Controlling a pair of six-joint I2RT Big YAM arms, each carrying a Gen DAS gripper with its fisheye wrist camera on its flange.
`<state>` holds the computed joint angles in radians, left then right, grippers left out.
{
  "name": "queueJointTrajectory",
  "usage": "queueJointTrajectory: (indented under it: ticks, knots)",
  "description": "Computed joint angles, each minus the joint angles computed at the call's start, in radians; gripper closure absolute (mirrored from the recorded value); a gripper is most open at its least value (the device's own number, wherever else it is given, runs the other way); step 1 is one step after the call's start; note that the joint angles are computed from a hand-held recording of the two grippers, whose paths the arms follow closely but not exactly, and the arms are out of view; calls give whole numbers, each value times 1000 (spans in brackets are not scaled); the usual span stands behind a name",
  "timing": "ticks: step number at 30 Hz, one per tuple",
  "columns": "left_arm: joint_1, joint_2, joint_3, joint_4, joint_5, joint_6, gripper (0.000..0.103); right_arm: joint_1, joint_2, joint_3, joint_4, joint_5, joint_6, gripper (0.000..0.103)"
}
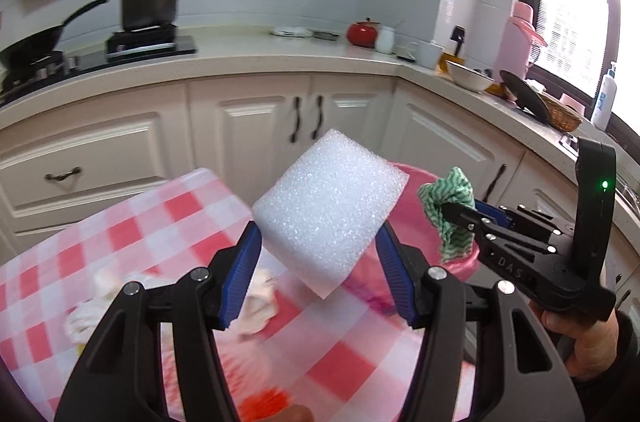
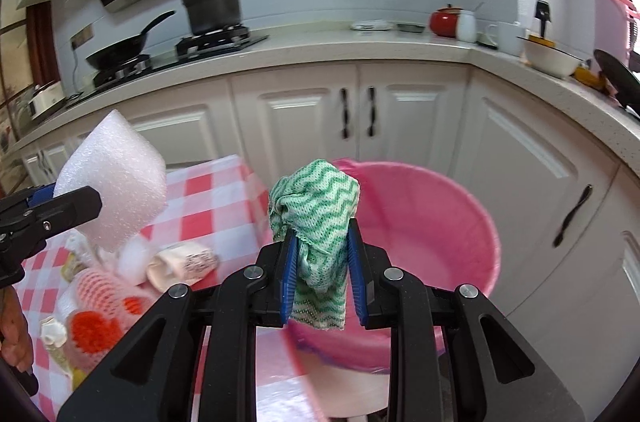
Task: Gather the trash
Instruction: 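Carry the cloth and foam block over the pink bin and open both grippers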
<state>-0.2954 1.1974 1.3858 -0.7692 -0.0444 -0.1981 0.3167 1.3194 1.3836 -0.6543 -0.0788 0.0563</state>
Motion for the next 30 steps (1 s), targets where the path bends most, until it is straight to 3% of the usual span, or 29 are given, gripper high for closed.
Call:
queueJointTrajectory:
  ticks: [7,17,18,20,23,30]
  knots:
    - [-42,151,132,-14,15,-13,46,-64,45,25,5,-10,4,79]
    - [-67,279,236,-28,51,-26,44,-118,94,50,17,-26,16,78]
    - [-66,292,246,-32,60,-32,42,-119,98,52,16,-23,17,77]
    - [-62,306,257,-38,72,-43,28,-123,103,53,17,-16,21,70]
    - [-60,315,261,-40,77,-50,27,-127,105,50,22,-7,31,52]
    - [-50,265,207,-24,58,-66,27,-124,96,38,25,-7,35,51]
